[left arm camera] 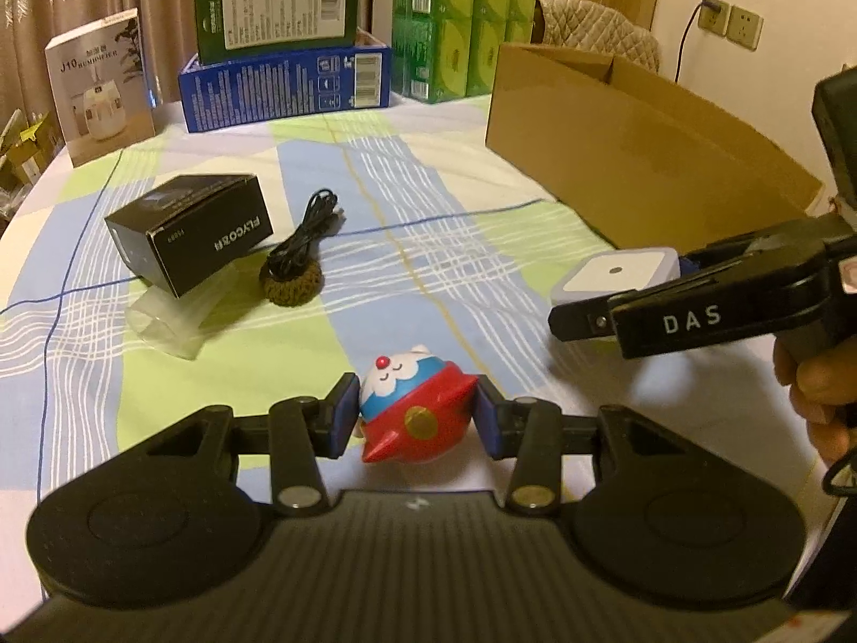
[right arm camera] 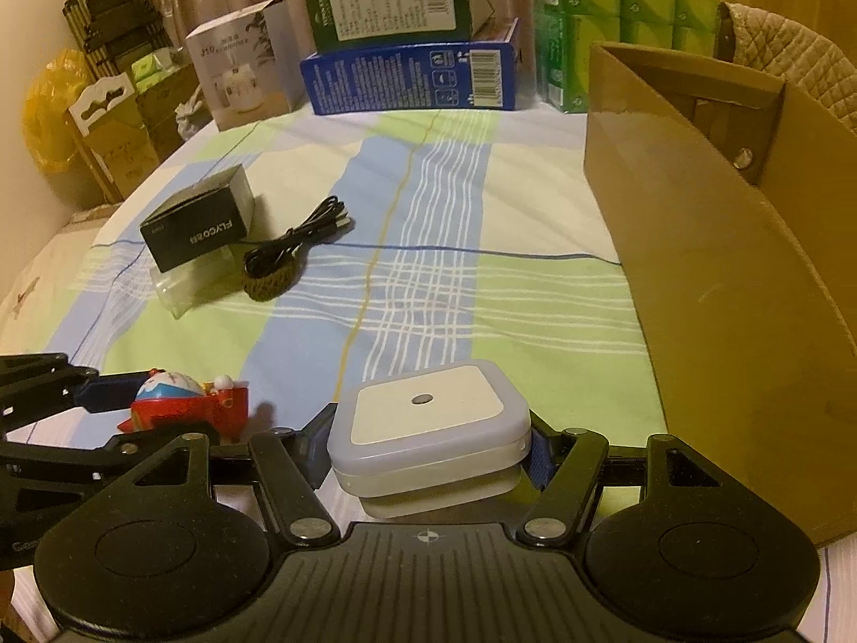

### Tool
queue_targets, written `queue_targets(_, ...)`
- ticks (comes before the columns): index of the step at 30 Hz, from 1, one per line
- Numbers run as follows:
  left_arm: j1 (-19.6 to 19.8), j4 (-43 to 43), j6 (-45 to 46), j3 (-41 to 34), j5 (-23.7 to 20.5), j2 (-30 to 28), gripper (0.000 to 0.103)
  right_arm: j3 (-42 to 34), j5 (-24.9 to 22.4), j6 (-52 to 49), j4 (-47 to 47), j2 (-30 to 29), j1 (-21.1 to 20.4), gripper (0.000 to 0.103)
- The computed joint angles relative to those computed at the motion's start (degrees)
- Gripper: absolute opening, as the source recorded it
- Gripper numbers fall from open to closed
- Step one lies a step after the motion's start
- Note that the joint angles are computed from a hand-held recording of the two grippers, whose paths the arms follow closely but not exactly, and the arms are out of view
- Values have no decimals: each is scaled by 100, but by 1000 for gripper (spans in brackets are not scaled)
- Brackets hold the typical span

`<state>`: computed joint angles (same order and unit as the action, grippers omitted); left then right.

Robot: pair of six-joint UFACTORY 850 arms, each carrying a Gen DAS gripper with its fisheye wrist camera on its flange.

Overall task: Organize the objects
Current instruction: 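Carry the night light with the right gripper while the left carries the toy toward the cardboard box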

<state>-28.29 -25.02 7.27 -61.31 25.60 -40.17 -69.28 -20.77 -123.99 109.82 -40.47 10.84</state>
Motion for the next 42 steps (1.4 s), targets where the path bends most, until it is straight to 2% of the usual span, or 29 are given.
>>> queue_targets(7,-86,-274,-49,77,10,102,39,227,-147,-384,427,175,-87,64)
queue_targets(18,-327,-1947,533,175,-40,439,39,651,-338,-603,712,607,-186,64)
queue_targets(22,-458,-2178,447,236,10,567,39,859,-397,-554,695,836,-206,64)
queue_targets(30,-747,-2919,941,367,145,854,39,1326,-494,-733,746,1369,-312,64)
queue_targets(42,-1072,-3289,1246,551,352,1244,39,1748,-604,-680,556,1965,-550,64)
